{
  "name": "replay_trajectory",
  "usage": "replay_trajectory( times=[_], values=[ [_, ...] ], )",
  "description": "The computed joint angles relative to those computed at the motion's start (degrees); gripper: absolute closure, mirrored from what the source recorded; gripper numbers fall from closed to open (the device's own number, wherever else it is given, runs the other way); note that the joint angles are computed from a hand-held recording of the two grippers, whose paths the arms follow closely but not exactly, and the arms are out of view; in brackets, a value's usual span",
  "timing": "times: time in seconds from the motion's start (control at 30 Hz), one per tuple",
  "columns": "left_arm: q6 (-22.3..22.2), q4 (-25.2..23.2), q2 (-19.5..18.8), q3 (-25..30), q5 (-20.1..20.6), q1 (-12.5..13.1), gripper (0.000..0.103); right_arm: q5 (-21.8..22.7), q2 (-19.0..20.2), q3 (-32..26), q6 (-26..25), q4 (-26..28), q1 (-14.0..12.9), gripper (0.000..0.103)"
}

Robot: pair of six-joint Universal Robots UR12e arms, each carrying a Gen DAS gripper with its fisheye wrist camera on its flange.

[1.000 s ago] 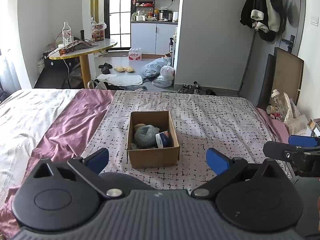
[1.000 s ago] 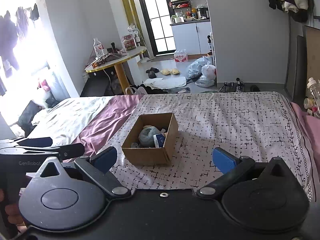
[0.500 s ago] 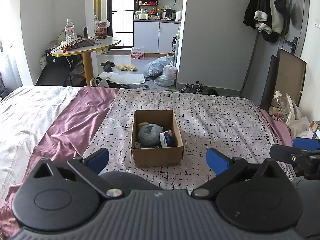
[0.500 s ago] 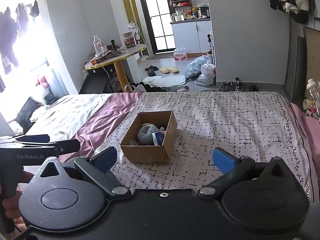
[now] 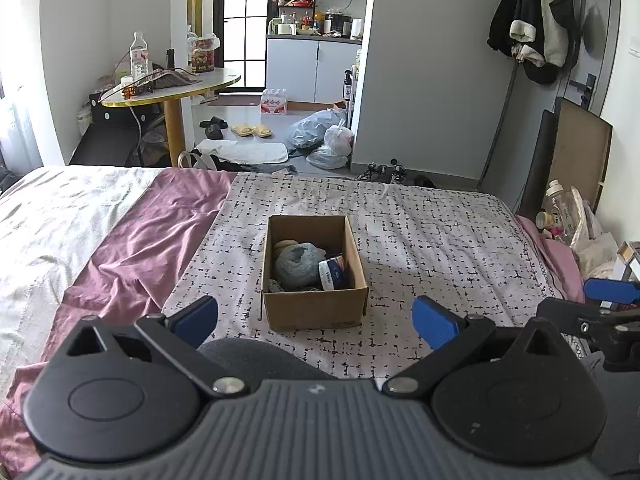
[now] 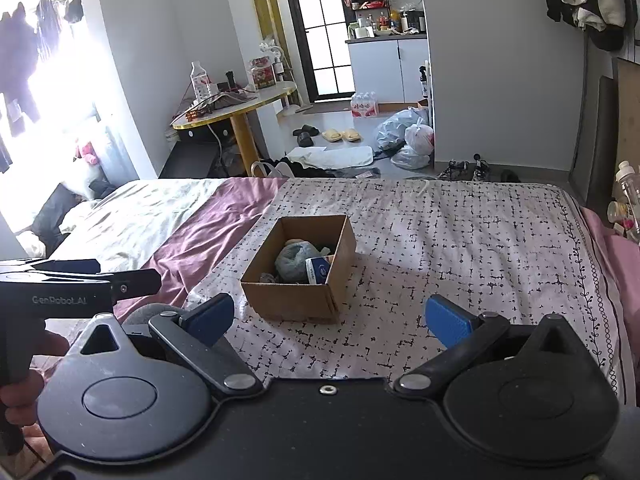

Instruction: Organize soft objects

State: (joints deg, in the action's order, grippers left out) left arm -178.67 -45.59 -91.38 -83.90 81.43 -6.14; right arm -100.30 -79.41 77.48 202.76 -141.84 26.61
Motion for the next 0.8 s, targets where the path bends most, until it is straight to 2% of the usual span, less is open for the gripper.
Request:
replay_trajectory(
  times=[0.8],
  values=[
    [0.62, 0.09, 0.23, -0.32, -0.06, -0.17, 0.000, 0.37, -0.39, 0.21, 1.22, -0.45, -0.08, 0.000]
  ],
)
